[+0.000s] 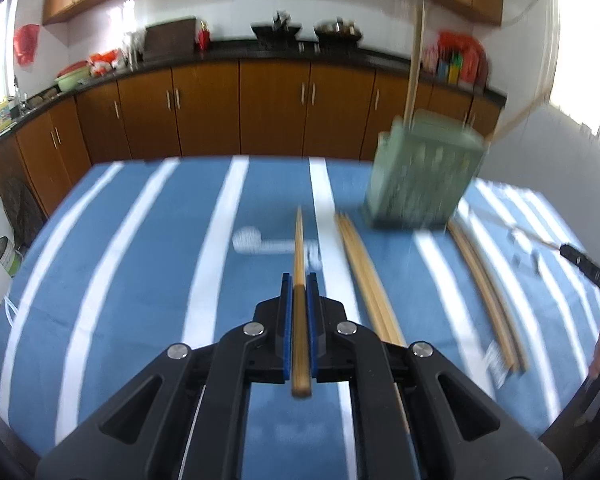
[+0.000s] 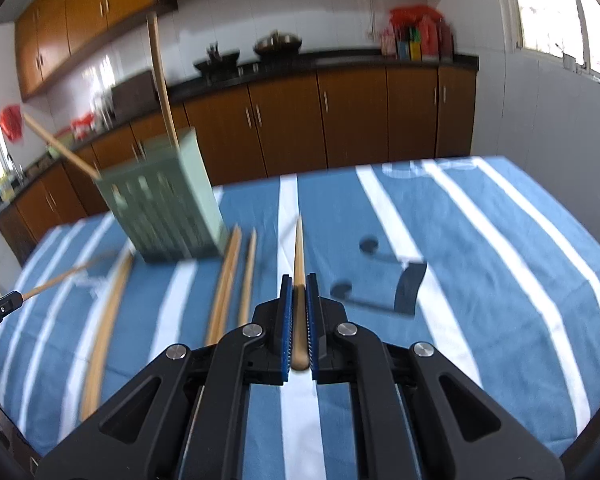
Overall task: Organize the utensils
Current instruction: 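Raise both held chopsticks upright and insert them into the green holder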
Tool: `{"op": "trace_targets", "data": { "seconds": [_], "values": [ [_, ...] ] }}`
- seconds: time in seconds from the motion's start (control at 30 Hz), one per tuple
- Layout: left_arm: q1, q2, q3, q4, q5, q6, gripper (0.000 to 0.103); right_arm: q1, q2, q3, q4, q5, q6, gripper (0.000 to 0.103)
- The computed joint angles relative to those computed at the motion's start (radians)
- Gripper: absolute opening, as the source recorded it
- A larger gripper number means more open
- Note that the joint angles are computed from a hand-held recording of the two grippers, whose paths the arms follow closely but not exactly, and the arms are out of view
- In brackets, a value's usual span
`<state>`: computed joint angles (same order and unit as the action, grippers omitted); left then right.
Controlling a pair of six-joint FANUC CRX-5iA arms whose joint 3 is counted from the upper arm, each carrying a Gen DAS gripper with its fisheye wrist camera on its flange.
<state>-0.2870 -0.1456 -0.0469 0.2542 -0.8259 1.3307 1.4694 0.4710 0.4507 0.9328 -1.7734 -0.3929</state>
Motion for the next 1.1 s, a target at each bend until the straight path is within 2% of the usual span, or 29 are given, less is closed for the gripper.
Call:
{"op": "trace_targets", "data": {
  "seconds": [0.17,0.27,0.57,1.1],
  "values": [
    [0.006,-0.015,0.022,0.029,0.078,0.025,0.008,-0.004,-0.006,0.003,0.104,-0.008,0.020,0.007],
    [0.010,-0.011,0.035,0.047,0.093,0.040,0.008,-0.007,-0.005,0.012,0.133,-0.013,0.036,0.007],
    [0.003,-0.010,0.062,0.043,0.112,0.030,0.008,-0.014,-0.002,0.028,0.166,-0.007,0.072,0.007],
    [0.015,-0.019,0.067,0.029,0.089,0.019,0.007,-0.010,0.000,0.030,0.174,-0.001,0.067,0.007]
  ]
}}
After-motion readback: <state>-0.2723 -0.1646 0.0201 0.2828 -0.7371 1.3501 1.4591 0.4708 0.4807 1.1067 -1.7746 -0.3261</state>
